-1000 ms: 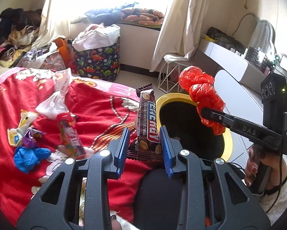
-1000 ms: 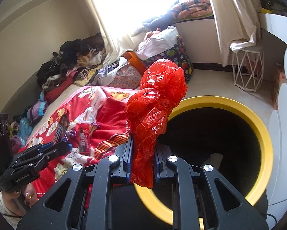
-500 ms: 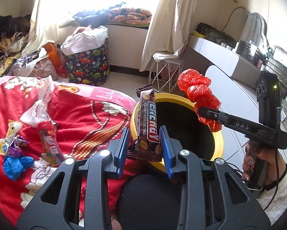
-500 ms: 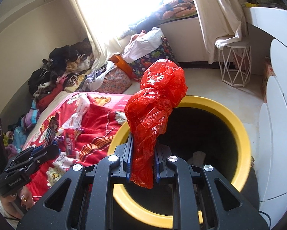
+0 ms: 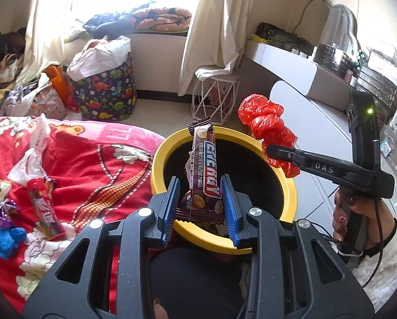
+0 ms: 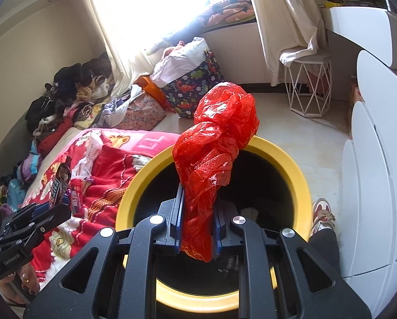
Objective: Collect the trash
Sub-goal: 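Carry the red bag and ENERGY wrapper over the yellow-rimmed bin with both tools, then open both tools to drop the red bag and ENERGY wrapper into the bin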
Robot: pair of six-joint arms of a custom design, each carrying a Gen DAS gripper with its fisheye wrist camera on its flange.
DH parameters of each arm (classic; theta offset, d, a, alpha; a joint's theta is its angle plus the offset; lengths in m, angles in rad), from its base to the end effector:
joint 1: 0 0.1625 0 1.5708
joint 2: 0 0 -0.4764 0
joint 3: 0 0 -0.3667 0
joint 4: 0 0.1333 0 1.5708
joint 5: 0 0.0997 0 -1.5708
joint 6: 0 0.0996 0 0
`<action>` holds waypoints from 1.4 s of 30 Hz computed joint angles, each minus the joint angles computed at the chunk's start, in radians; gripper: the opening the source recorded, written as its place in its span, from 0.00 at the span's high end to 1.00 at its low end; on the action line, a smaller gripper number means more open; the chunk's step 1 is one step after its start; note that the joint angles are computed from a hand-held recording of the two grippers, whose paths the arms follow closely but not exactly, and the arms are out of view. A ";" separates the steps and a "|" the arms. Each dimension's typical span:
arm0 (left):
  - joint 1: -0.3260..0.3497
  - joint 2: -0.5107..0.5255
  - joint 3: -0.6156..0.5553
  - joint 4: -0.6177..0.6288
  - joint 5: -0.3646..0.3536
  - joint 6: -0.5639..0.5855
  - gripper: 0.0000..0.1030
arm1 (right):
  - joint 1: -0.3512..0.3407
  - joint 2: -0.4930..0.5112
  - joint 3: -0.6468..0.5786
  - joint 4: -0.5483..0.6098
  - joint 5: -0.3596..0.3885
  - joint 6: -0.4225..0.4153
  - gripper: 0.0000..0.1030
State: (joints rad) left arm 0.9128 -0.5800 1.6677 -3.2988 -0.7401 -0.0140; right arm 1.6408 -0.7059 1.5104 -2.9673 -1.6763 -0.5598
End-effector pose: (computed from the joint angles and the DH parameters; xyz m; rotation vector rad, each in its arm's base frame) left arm -0.2576 -0.6716 0.1045 0.4168 2.3325 -1.0748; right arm 0.1753 -0.7444 0.1808 0.8220 -2.6685 0.7903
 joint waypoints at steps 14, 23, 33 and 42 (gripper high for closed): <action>0.012 0.038 -0.062 0.060 -0.034 0.026 0.75 | -0.015 -0.008 -0.006 -0.014 -0.018 0.000 0.84; 0.032 0.063 -0.115 0.126 -0.054 0.026 0.75 | -0.022 -0.008 -0.016 0.023 -0.022 -0.008 0.83; 0.061 0.078 -0.167 0.184 -0.063 -0.018 0.75 | -0.016 0.003 -0.025 0.083 -0.032 -0.040 0.82; 0.071 0.080 -0.183 0.172 -0.052 -0.044 0.36 | -0.017 0.008 -0.029 0.083 -0.037 -0.030 0.50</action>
State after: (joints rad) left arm 0.9834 -0.4999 1.4847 -3.1271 -0.7917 -0.0576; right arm 1.6242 -0.6982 1.4812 -2.8840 -1.7128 -0.5903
